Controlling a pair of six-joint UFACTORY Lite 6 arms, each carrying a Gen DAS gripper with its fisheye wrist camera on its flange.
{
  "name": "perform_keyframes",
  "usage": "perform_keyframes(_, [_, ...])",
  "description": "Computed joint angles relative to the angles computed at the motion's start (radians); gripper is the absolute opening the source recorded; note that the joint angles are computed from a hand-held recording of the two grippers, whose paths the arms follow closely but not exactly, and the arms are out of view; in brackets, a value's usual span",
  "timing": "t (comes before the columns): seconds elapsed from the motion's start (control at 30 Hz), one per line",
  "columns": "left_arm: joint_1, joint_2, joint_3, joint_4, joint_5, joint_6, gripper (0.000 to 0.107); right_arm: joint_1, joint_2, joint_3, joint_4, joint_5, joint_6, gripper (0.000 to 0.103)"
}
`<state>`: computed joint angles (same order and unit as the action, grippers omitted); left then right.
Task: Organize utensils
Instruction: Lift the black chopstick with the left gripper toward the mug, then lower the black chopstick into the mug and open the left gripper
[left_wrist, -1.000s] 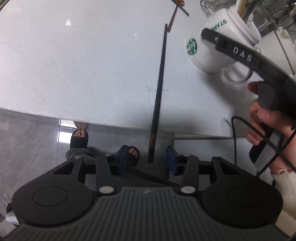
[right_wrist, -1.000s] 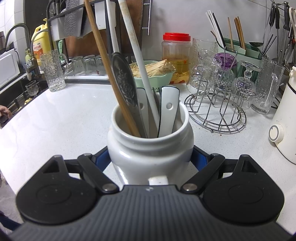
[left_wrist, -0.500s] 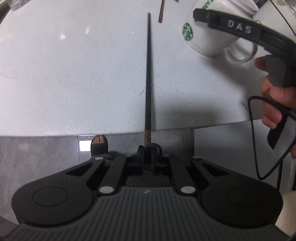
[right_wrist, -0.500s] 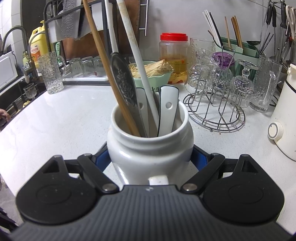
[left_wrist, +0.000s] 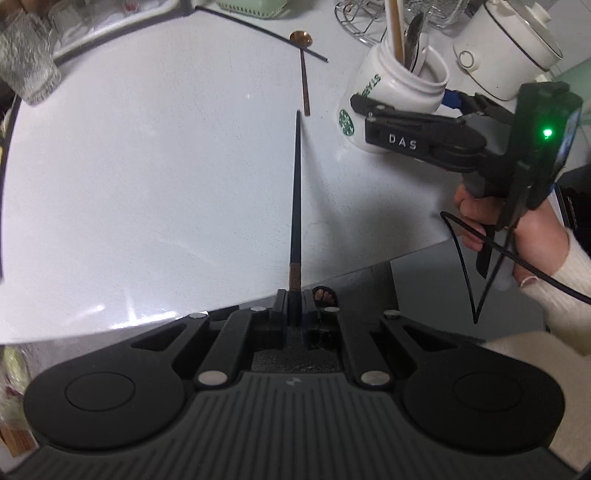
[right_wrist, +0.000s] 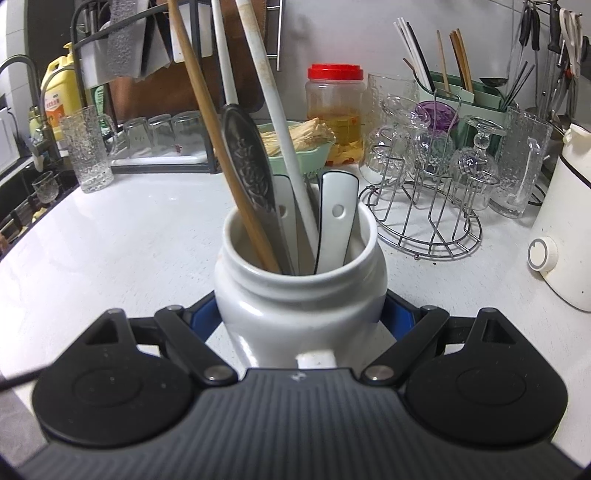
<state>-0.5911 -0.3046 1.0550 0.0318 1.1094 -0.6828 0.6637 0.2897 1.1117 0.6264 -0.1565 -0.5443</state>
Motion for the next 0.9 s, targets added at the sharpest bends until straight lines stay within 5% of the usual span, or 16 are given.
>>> perform_keyframes(0.23, [0.104,0.017,0.153,-0.036,0.157,0.215,0.008,0.017,0.027,0.048,0.333,0.004,-0.306,0.091])
perform_keyframes(0.53, [0.203,0.1,0.42,-0.089,0.359,0.461,0.007,-0.002,0.041,0.072,0.25,0.043,-0.264,0.091])
perform_keyframes(0.9, [0.304,0.356,0.975,-0.1,0.656,0.671,0.007,-0.022,0.05,0.096,0.125,0.095,-0.179,0.091])
